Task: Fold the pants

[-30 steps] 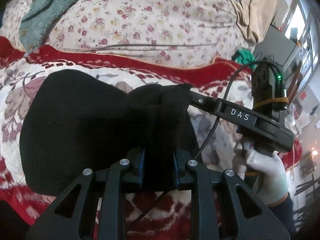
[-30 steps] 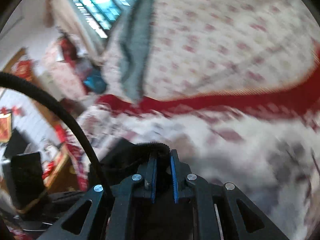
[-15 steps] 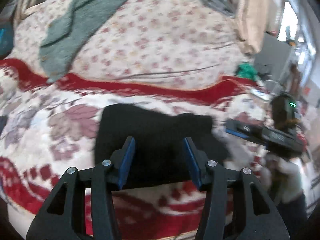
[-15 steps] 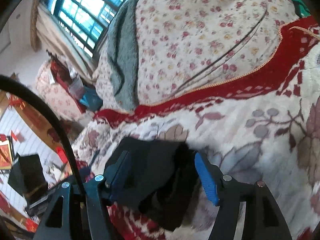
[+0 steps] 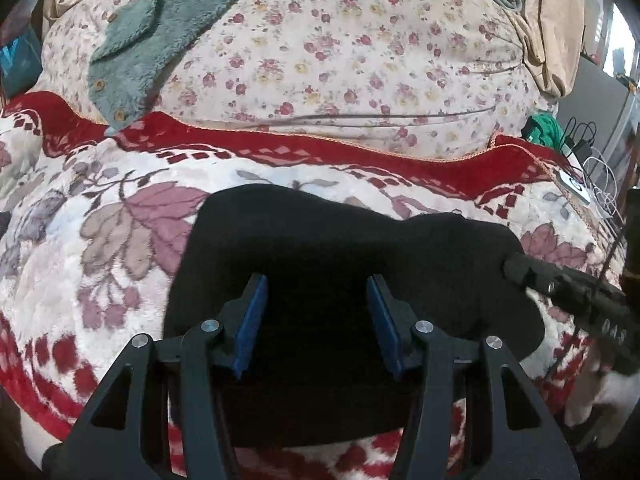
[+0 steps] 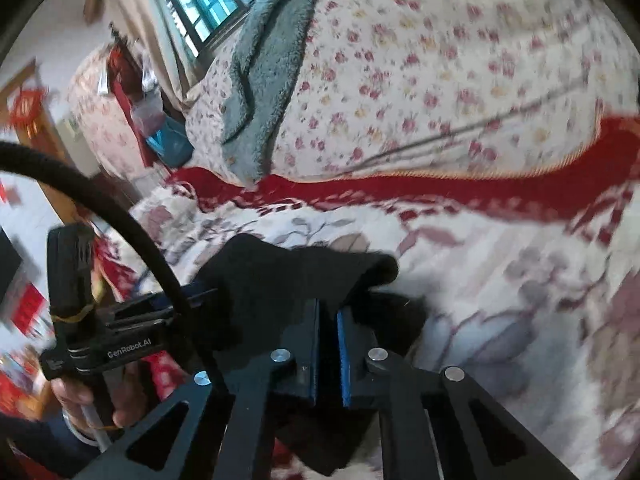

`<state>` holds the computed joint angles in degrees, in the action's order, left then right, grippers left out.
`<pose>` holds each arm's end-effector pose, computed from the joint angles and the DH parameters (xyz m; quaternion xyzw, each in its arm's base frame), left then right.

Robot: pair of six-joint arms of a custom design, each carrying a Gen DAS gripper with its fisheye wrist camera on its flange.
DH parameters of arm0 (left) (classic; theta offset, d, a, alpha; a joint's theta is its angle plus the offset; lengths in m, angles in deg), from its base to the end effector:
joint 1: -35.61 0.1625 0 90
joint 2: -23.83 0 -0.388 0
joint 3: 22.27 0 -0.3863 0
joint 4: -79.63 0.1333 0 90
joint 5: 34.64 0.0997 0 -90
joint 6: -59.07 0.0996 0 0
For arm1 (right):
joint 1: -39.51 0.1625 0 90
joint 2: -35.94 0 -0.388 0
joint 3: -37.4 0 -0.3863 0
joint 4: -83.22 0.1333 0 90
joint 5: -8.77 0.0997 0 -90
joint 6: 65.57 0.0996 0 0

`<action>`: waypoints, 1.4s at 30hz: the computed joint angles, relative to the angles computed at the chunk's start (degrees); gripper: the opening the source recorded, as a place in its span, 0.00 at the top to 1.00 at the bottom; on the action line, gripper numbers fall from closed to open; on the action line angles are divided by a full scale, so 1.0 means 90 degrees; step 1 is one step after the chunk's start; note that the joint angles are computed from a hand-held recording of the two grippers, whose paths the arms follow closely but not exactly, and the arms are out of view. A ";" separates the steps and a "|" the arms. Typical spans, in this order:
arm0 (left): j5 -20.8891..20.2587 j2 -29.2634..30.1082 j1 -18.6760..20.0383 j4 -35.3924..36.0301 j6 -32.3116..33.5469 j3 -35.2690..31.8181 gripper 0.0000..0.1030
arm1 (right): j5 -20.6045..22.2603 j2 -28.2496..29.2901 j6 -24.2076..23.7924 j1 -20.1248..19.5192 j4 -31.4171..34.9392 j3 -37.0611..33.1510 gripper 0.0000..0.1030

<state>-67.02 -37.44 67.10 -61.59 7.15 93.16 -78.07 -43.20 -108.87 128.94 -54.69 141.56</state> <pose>-0.3209 -0.4515 0.1312 0.0627 0.8738 -0.3828 0.2933 0.1333 -0.5550 0.3273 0.3620 -0.9104 0.1941 0.0490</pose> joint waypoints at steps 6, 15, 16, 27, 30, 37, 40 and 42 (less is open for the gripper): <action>0.0205 0.0160 -0.0053 0.0230 0.0019 -0.0028 0.49 | -0.0722 -0.0122 -0.0438 -0.0040 -0.0726 0.0599 0.93; 0.0199 -0.0037 -0.0185 0.0580 -0.0398 0.0007 0.49 | -0.0111 -0.0517 -0.0012 -0.0012 -0.0325 0.0517 0.87; 0.0235 -0.0067 -0.0218 0.0642 -0.0457 0.0019 0.49 | 0.0084 -0.0572 0.0096 -0.0026 -0.0276 0.0535 0.85; 0.0677 -0.0340 -0.0478 0.1651 -0.1234 0.0090 0.49 | 0.0222 -0.0494 0.0243 0.0160 -0.0046 0.0753 0.66; 0.0629 -0.0373 -0.0465 0.1733 -0.1334 0.0094 0.49 | 0.0131 -0.0502 0.0203 0.0145 -0.0049 0.0830 0.66; 0.0626 -0.0383 -0.0469 0.1857 -0.1467 0.0079 0.49 | 0.0315 -0.0658 0.0112 0.0144 -0.0232 0.0894 0.65; 0.0676 -0.0347 -0.0502 0.1939 -0.1511 0.0053 0.49 | 0.0380 -0.0701 0.0092 0.0133 -0.0359 0.0933 0.59; 0.0770 -0.0298 -0.0555 0.2133 -0.1660 0.0005 0.49 | 0.0451 -0.0717 0.0092 0.0120 -0.0377 0.0952 0.59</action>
